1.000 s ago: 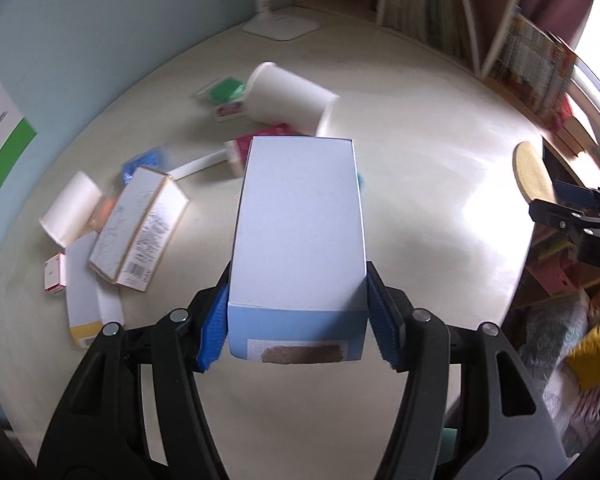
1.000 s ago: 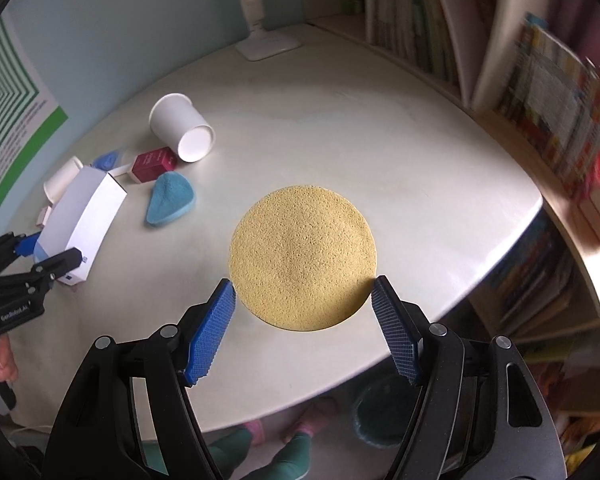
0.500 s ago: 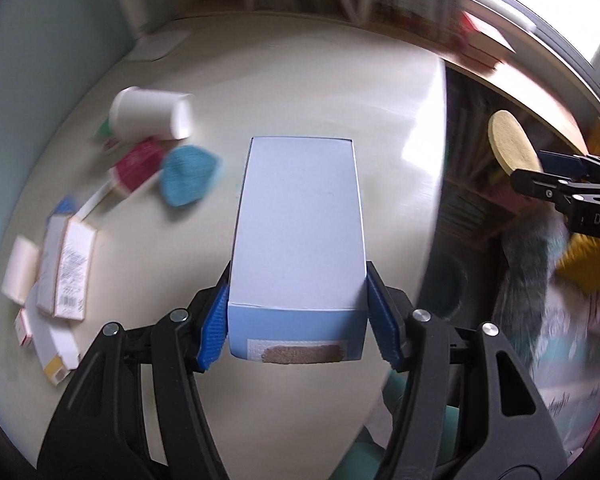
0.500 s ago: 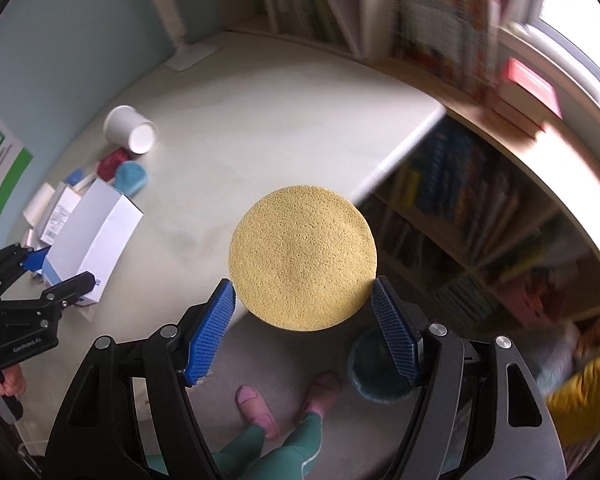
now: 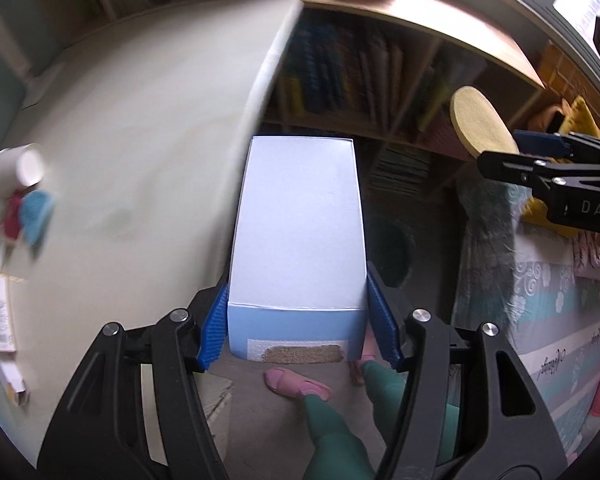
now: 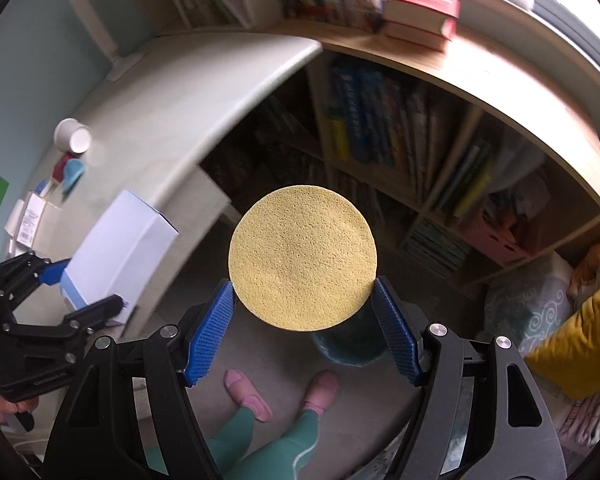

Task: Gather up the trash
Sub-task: 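Carry the white box and yellow sponge over the teal wastebasket with both tools, then open both tools to drop the box and sponge into the wastebasket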

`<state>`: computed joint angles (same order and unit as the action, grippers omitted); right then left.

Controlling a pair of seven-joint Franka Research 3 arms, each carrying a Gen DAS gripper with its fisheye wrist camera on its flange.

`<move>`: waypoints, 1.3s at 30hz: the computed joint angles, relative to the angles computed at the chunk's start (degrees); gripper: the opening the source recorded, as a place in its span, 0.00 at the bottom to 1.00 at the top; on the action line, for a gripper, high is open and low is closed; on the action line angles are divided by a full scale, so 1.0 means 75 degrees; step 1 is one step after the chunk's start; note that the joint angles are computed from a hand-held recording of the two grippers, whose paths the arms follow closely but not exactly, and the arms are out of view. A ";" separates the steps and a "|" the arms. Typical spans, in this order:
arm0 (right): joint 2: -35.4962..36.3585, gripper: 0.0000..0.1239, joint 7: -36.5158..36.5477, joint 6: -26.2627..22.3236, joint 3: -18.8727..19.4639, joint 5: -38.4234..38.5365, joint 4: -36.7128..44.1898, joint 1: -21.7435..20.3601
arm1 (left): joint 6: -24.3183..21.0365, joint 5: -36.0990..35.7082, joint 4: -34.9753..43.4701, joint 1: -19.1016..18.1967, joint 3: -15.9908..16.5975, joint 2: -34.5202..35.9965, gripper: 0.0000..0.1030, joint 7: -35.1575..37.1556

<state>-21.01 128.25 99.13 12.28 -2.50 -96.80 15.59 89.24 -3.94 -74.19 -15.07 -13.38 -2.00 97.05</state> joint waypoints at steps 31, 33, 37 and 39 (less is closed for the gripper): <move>-0.1431 0.58 -0.1123 0.3365 -0.1255 0.3536 -0.6711 -0.0755 | 0.1046 0.0006 -0.1721 -0.1200 -0.0771 0.2482 0.56 -0.0110; -0.1233 0.58 -0.1191 0.3599 -0.1281 0.3676 -0.6798 -0.0711 | 0.1196 0.0052 -0.1817 -0.1201 -0.0770 0.2579 0.55 -0.0106; -0.0894 0.61 -0.1362 0.3772 -0.1341 0.3837 -0.6801 -0.0634 | 0.1341 0.0017 -0.1875 -0.1165 -0.0778 0.2731 0.56 -0.0147; -0.0828 0.64 -0.1328 0.3808 -0.1339 0.3849 -0.6794 -0.0646 | 0.1358 -0.0018 -0.1936 -0.1138 -0.0779 0.2725 0.56 -0.0188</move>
